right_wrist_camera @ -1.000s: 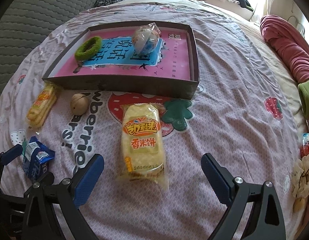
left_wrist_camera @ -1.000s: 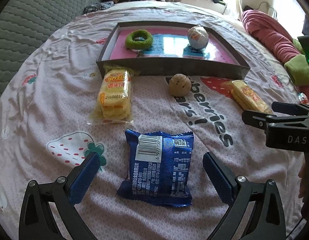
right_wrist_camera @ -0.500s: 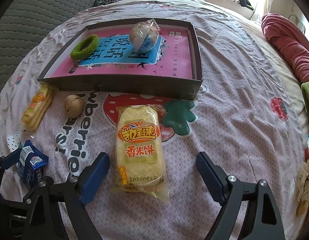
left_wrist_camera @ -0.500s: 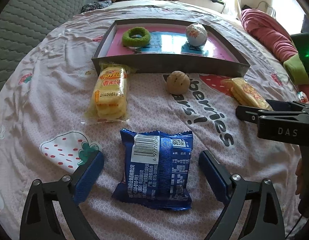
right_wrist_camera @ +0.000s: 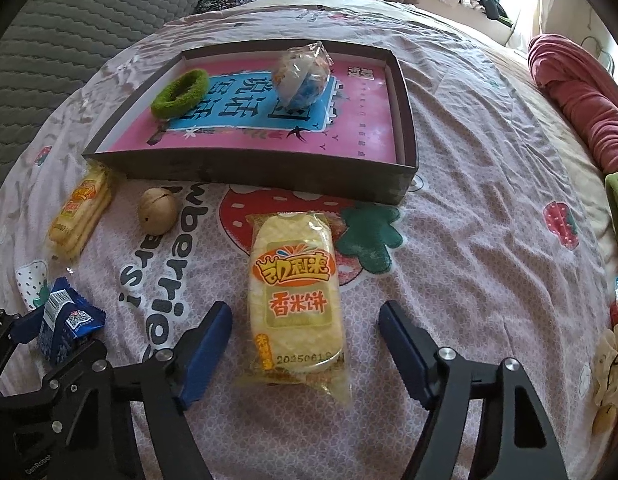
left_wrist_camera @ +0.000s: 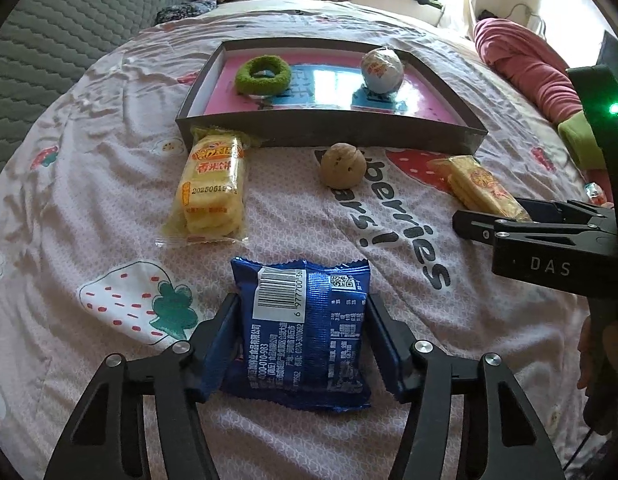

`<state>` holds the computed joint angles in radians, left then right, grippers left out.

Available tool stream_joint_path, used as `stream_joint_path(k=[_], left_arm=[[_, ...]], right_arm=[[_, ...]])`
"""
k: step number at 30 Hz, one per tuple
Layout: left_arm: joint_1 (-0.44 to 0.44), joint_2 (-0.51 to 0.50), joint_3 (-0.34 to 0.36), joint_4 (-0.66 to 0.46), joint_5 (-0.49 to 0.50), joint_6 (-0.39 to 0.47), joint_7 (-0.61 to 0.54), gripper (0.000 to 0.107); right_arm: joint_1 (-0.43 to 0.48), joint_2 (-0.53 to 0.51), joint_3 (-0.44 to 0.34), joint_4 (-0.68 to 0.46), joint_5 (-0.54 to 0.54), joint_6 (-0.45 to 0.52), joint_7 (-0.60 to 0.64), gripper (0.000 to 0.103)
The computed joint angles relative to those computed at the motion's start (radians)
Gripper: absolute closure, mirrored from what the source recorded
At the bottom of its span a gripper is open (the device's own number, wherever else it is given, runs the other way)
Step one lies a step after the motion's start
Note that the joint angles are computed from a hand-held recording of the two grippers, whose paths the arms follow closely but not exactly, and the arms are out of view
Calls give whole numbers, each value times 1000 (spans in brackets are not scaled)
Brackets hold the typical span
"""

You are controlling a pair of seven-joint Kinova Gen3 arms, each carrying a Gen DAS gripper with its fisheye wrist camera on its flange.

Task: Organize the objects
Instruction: 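Close the left tool on the blue packet while the right tool grasps the yellow rice cake pack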

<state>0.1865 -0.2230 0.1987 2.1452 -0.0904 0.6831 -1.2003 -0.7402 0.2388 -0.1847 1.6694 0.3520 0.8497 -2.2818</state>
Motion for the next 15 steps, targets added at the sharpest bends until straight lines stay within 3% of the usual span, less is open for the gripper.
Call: stream_joint_path(k=[7,13,15], left_arm=[[-1,-9,-13,2,22,8,-21,51],[-6,-9,-4,-1,16,18,-14,52],[-5,-9,-5,0,18,16,-12,52]], right_arm=[[-4,2,0,-2,3,-1,-2,32],[-4,4,-5,-1,-10,-8,6,47],[-9,-1,-4,5,-8,-17,-3,57]])
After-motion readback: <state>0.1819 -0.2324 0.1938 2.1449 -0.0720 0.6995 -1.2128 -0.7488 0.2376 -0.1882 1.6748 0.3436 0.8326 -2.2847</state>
